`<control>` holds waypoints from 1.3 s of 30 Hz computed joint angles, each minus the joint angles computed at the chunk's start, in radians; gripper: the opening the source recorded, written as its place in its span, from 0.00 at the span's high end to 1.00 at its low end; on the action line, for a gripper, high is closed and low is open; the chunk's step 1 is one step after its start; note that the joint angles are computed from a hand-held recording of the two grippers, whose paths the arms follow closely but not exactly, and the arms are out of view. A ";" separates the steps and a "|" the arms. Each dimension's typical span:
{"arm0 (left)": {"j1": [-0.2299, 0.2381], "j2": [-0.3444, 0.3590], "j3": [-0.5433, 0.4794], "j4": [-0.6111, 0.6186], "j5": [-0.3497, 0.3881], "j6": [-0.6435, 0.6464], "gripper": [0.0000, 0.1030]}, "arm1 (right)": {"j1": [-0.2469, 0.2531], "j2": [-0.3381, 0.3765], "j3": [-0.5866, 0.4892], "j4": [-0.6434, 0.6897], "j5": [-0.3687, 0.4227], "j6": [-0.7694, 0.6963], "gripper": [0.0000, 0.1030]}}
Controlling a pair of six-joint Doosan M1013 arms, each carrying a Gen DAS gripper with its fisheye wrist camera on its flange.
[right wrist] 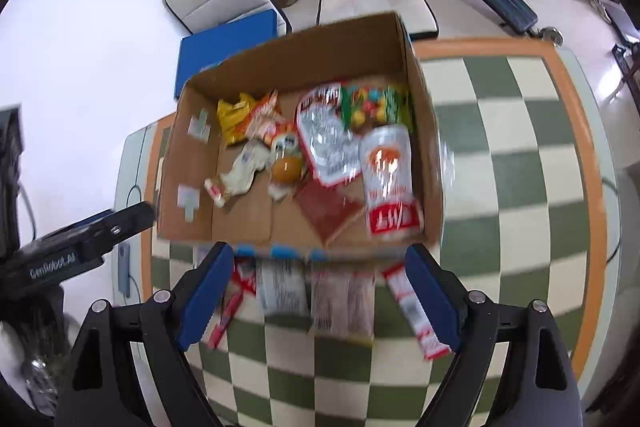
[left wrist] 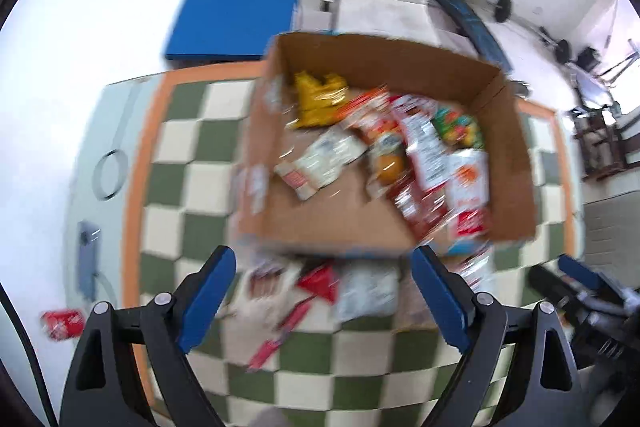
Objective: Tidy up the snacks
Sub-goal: 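Grasp the Franzzi cookie pack with the left gripper while the right grasps the bread bag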
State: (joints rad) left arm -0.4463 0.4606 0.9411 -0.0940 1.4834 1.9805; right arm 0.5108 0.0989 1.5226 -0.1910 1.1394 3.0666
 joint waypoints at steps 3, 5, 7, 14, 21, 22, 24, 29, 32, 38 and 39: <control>0.016 -0.054 0.124 0.088 -0.073 0.039 0.13 | 0.035 0.006 0.015 0.023 -0.001 0.026 0.13; 0.023 -0.057 0.178 0.152 -0.070 0.046 0.13 | 0.045 0.016 0.029 0.064 -0.010 0.022 0.13; 0.035 -0.031 0.196 0.181 -0.016 0.039 0.13 | 0.046 0.026 0.054 0.118 -0.040 0.018 0.13; 0.063 0.056 0.169 0.178 0.050 -0.033 0.13 | 0.023 0.089 0.097 0.241 -0.084 -0.026 0.13; 0.026 0.101 0.136 0.212 0.031 0.025 0.13 | -0.001 0.139 0.102 0.301 -0.099 -0.057 0.13; 0.020 0.107 0.134 0.221 0.033 0.033 0.13 | -0.003 0.143 0.103 0.305 -0.098 -0.055 0.13; 0.008 0.119 0.130 0.239 0.043 0.049 0.13 | -0.008 0.149 0.106 0.318 -0.103 -0.054 0.13; -0.007 0.128 0.136 0.263 0.024 0.056 0.13 | -0.012 0.165 0.101 0.321 -0.097 -0.046 0.13; -0.005 0.134 0.128 0.246 0.030 0.047 0.13 | -0.012 0.174 0.095 0.310 -0.089 -0.039 0.13; 0.011 0.134 0.132 0.251 0.017 0.023 0.37 | 0.011 0.201 0.063 0.277 -0.049 -0.013 0.33; 0.012 0.131 0.136 0.253 0.013 0.018 0.37 | 0.014 0.198 0.067 0.278 -0.059 -0.008 0.34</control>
State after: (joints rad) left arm -0.4339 0.5913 1.0774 0.1593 1.4966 1.9981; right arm 0.5244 0.2966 1.5896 0.0870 1.0804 3.0582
